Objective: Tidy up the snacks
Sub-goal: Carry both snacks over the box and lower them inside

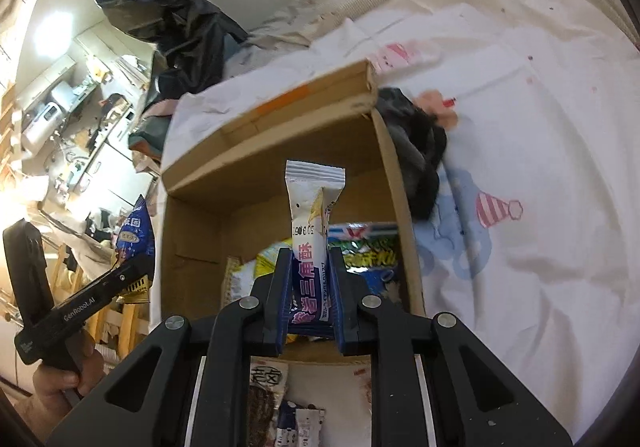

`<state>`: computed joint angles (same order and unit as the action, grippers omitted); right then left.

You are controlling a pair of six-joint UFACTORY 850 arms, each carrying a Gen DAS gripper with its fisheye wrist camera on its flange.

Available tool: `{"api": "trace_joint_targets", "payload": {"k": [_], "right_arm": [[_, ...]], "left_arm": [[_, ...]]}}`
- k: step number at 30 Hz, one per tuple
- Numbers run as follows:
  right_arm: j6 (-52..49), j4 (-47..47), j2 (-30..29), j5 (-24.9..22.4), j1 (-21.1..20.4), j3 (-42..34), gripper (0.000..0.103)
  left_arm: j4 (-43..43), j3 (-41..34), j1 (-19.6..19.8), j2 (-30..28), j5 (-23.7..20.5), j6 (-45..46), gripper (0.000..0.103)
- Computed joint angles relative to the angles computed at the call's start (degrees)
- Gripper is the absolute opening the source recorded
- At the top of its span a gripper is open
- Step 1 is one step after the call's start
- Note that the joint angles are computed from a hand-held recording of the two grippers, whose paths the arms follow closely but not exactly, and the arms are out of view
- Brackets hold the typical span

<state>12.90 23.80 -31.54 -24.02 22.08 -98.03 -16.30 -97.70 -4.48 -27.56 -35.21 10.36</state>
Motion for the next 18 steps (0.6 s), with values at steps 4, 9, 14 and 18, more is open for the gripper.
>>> {"api": "trace_joint_targets", "payload": {"k": [4, 9, 14, 18], "right_arm": [[4.29, -4.51, -1.55, -1.45, 0.27, -1.74, 0.018], [8.06, -9.23, -3.7, -3.8, 0.68, -4.47, 0.019], [9.4, -11.16, -4.91, -6.05, 0.91, -6.02, 0.019], [9.54, -10.84, -5.1, -6.48, 0.84, -6.26, 0.02]], "left_arm": [[-2.5, -1.47, 0.36, -1.45, -2.04, 0.73, 0.028], [-1.21, -2.76, -0.15, -2.97, -2.96, -0.49, 0.028], [0.41, -3.7, -0.9, -4.21, -4.25, -0.18, 0.03], [0.49, -3.16, -1.08, -4.01, -4.17, 0.0, 0.03]]}}
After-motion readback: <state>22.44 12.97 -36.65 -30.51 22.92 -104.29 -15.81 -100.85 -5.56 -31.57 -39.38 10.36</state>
